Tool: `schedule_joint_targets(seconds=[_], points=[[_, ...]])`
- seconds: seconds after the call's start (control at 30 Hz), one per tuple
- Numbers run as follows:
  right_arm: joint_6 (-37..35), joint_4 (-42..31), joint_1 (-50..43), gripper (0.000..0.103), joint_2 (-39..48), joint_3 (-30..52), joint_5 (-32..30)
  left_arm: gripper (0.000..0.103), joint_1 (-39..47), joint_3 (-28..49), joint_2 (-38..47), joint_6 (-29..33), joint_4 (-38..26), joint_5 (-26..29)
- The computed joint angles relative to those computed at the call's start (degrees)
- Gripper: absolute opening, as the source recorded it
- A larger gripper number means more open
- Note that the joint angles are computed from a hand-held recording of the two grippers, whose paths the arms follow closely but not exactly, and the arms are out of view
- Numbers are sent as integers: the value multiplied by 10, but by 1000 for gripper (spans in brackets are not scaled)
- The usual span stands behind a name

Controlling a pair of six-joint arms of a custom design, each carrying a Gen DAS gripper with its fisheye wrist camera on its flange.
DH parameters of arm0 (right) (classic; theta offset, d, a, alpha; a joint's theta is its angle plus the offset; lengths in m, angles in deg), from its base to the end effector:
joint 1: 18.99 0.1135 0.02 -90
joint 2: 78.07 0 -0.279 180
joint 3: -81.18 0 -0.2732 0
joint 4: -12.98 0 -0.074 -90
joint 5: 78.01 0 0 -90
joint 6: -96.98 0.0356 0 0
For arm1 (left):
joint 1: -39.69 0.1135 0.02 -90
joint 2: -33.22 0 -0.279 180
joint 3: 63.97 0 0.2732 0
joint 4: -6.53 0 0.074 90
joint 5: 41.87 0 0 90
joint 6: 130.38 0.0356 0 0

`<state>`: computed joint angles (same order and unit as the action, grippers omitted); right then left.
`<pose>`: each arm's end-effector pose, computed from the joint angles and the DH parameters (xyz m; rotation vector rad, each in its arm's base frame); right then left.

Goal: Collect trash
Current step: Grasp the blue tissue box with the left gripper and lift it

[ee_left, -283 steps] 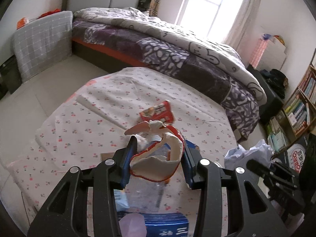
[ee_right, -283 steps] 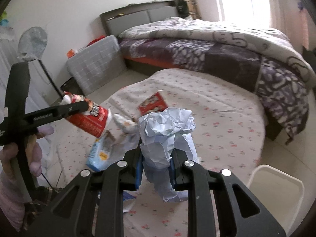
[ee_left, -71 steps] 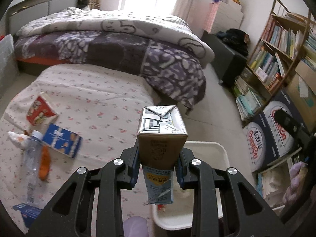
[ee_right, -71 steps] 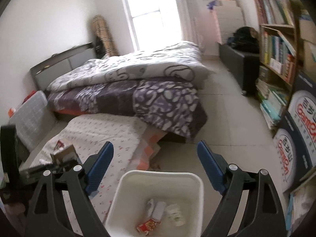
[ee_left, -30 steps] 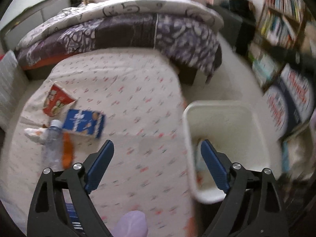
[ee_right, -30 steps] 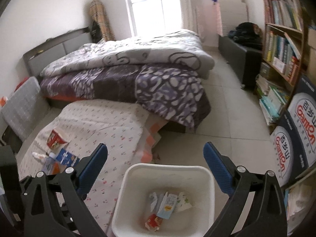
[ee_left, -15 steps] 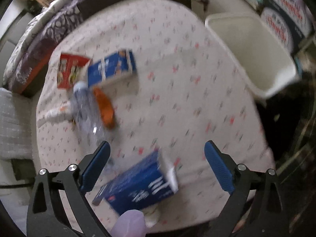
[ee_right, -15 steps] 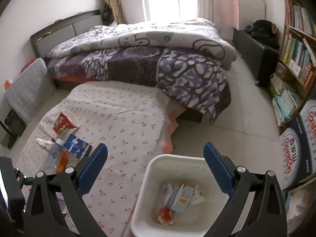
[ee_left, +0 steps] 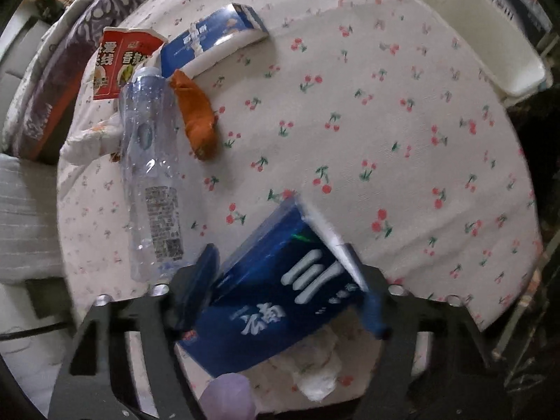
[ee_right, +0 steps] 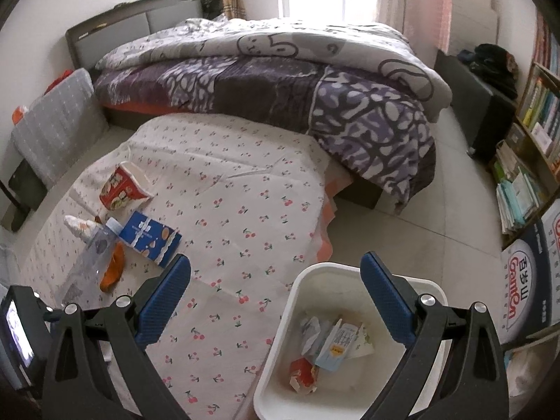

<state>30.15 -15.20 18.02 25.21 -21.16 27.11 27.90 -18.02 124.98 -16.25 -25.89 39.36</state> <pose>0.3206 0.2300 0.1795 -0.1909 2.4604 0.1209 0.2373 -0.0440 0.0896 0.8854 2.8069 0.2570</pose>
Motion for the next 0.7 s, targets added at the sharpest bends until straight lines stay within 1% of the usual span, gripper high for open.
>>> schedule_joint_targets(seconds=[0.07,0.1,0.13,0.17,0.23,0.33,0.37,0.4,0.47,0.5,0.53,0.63,0.7], points=[[-4,-4,6,95,9,7,4,56,6,-8,-6,10,19,2],[-7,-6,9,95,13,11,6,54,7,-12,-15,12,22,6],[-9,-8,12,95,18,15,6,49,11,-14,-23,15,23,11],[-9,-10,15,95,22,19,6,47,18,-17,-41,17,22,20],[-8,-14,19,95,31,28,1,43,41,-15,-73,19,13,43],[-8,-19,28,95,44,42,-12,38,105,-11,-135,17,-6,102],[-7,-24,33,95,53,50,-20,37,120,-8,-148,10,-12,118],[-8,-28,40,95,63,59,-35,36,156,-5,-171,6,-21,152],[-11,-31,55,95,80,73,-60,36,189,1,-197,-10,-32,185],[-13,-30,65,95,86,78,-69,36,223,5,-217,-15,-43,216],[-21,-28,84,95,101,89,-86,36,229,2,-242,-30,-54,224],[-42,-42,138,95,148,130,-132,36,278,11,-272,-65,-61,261],[-57,-54,179,95,182,162,-153,36,310,14,-285,-81,-57,269]])
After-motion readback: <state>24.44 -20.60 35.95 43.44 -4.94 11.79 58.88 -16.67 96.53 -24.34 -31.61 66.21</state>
